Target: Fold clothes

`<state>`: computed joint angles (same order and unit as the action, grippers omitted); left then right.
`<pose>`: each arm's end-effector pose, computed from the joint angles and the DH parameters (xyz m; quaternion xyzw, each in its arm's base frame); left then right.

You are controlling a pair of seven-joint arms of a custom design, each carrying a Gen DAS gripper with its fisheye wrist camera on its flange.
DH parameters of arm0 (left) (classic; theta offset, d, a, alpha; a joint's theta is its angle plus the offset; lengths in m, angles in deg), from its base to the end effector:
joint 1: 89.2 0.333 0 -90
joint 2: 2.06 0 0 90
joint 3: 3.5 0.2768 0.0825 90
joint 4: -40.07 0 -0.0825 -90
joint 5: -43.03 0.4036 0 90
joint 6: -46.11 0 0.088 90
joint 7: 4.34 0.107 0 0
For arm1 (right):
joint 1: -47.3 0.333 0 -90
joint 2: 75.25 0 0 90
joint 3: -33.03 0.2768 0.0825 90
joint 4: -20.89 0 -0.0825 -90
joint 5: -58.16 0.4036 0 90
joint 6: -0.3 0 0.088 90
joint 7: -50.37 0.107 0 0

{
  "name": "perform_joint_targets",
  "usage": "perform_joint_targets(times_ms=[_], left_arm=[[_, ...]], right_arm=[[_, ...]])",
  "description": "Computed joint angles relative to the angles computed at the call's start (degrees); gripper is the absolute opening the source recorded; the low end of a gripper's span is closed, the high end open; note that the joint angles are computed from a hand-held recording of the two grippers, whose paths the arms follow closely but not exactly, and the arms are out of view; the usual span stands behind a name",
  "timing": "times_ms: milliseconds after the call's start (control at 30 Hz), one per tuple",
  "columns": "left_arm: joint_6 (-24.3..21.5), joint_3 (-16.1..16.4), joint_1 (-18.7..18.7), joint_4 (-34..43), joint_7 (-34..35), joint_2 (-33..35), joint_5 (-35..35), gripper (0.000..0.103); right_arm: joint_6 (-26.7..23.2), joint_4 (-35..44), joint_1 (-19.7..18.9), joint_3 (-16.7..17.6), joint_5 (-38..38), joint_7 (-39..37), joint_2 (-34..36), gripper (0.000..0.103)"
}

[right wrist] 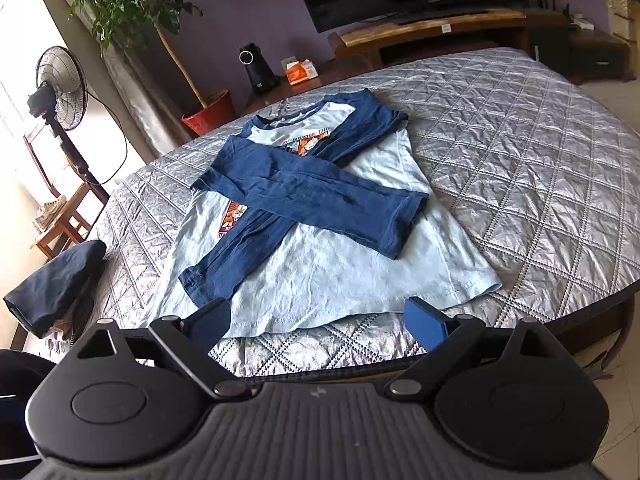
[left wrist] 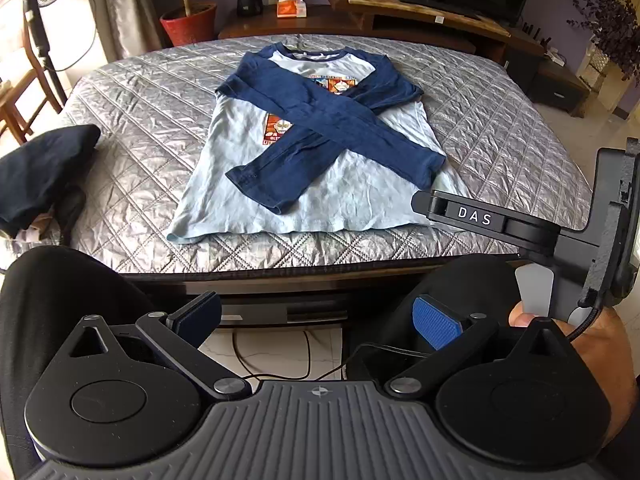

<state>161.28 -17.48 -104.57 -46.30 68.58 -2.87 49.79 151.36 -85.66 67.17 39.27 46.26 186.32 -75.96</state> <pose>0.5294 -0.2910 0.6751 -0.5970 0.7584 -0.2145 0.1500 0.5612 0.2812 0.5665 -0.5806 0.7142 -0.1404 0.3649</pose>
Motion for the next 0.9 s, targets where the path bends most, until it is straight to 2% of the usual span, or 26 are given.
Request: perform_joint_targets(times_ms=[733,900], left_arm=[[0.1,0.0,-0.1,-0.4,0.2,0.2,0.7,0.103],[2.8,0.3,0.2,-1.6,1.7,0.1,1.1,0.103]], right_arm=[[0.3,0.4,0.1,0.0,1.4,-1.5,0.5,0.093],[0.3,0.6,0.3,0.0,1.1,-1.4,0.6,0.093]])
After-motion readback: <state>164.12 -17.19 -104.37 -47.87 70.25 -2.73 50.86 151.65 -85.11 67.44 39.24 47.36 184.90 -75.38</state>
